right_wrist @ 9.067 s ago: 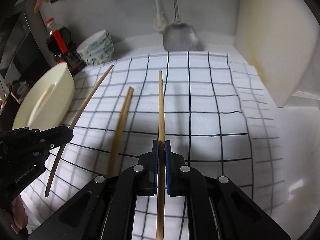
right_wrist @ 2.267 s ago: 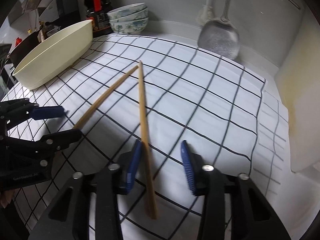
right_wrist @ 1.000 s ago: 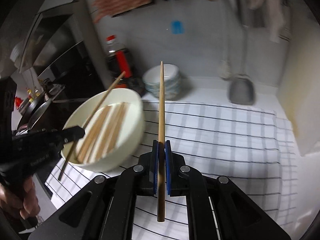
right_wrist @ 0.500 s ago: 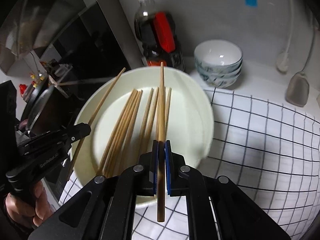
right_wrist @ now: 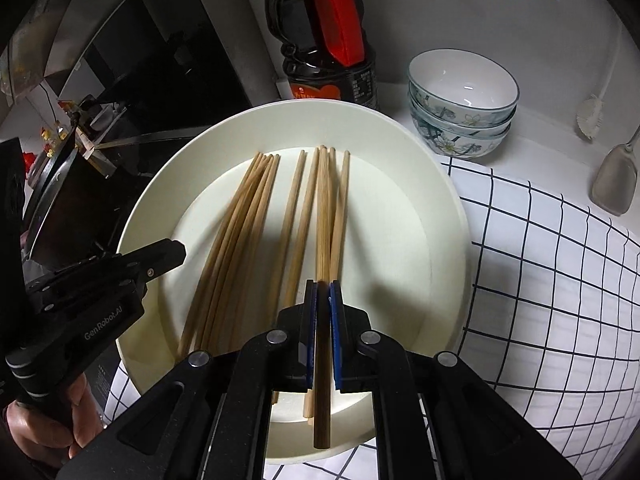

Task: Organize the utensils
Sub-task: 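Lower both chopsticks into the basin and open both tools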

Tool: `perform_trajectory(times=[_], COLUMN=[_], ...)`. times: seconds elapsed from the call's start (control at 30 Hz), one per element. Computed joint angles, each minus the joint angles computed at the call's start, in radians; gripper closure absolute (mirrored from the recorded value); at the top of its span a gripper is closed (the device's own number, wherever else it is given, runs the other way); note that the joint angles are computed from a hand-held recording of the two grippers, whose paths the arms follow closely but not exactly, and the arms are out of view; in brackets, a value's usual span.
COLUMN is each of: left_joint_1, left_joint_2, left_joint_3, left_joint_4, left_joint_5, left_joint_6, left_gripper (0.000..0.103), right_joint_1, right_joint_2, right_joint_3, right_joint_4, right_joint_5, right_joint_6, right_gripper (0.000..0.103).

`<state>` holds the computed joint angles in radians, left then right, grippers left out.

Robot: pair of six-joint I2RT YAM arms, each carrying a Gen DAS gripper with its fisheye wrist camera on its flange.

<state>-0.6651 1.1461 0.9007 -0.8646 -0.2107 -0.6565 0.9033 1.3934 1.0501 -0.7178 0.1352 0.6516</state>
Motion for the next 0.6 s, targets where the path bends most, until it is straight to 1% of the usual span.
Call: perform_trajectory(times=[0.03, 0.1, 0.13, 0.17, 0.2, 0.23, 0.27, 0.33, 0.37, 0.43, 0.5, 0.6], left_joint_1=[0.001, 0.01, 0.011, 0.003, -0.004, -0.019, -0.039, -0.065, -0.075, -0.085, -0.094, -0.114], left_joint_2=[0.002, -0.001, -0.005, -0.013, -0.02, -0.03, -0.04, -0.047, -0.045, -0.053, -0.063, -0.074], left_joint_3=[0.004, 0.009, 0.013, 0.02, 0.023, 0.031, 0.038, 0.055, 0.065, 0.076, 0.083, 0.099], left_joint_4=[-0.007, -0.018, -0.028, -0.047, -0.06, -0.081, -0.098, -0.127, -0.145, -0.167, -0.183, -0.211], left_joint_5=[0.001, 0.01, 0.006, -0.015, -0.032, -0.062, -0.095, -0.13, -0.139, -0.145, -0.149, -0.168], left_joint_6=[-0.005, -0.008, -0.011, -0.023, -0.029, -0.041, -0.055, -0.063, -0.069, -0.086, -0.1, -0.124], left_gripper=[0.094, 0.083, 0.071, 0.056, 0.046, 0.029, 0.024, 0.023, 0.021, 0.02, 0.019, 0.017], right_joint_1=[-0.005, -0.008, -0.007, -0.006, -0.005, -0.006, -0.005, 0.0, 0.003, 0.014, 0.027, 0.05], right_joint_2=[-0.002, -0.01, -0.02, -0.031, -0.042, -0.05, -0.062, -0.086, -0.091, -0.106, -0.123, -0.139], right_joint_3=[0.002, 0.004, 0.004, 0.003, 0.002, -0.002, -0.006, -0.015, -0.016, -0.017, -0.016, -0.012], right_joint_4=[-0.003, -0.01, -0.017, -0.023, -0.029, -0.032, -0.034, -0.04, -0.044, -0.052, -0.06, -0.071], right_joint_5=[-0.003, 0.006, 0.017, 0.025, 0.03, 0.033, 0.037, 0.042, 0.047, 0.057, 0.069, 0.092], right_joint_6=[0.001, 0.003, 0.002, 0.001, 0.001, 0.002, 0.005, 0.009, 0.011, 0.017, 0.025, 0.031], right_gripper=[0.095, 0.09, 0.089, 0.088, 0.085, 0.083, 0.08, 0.077, 0.076, 0.073, 0.066, 0.063])
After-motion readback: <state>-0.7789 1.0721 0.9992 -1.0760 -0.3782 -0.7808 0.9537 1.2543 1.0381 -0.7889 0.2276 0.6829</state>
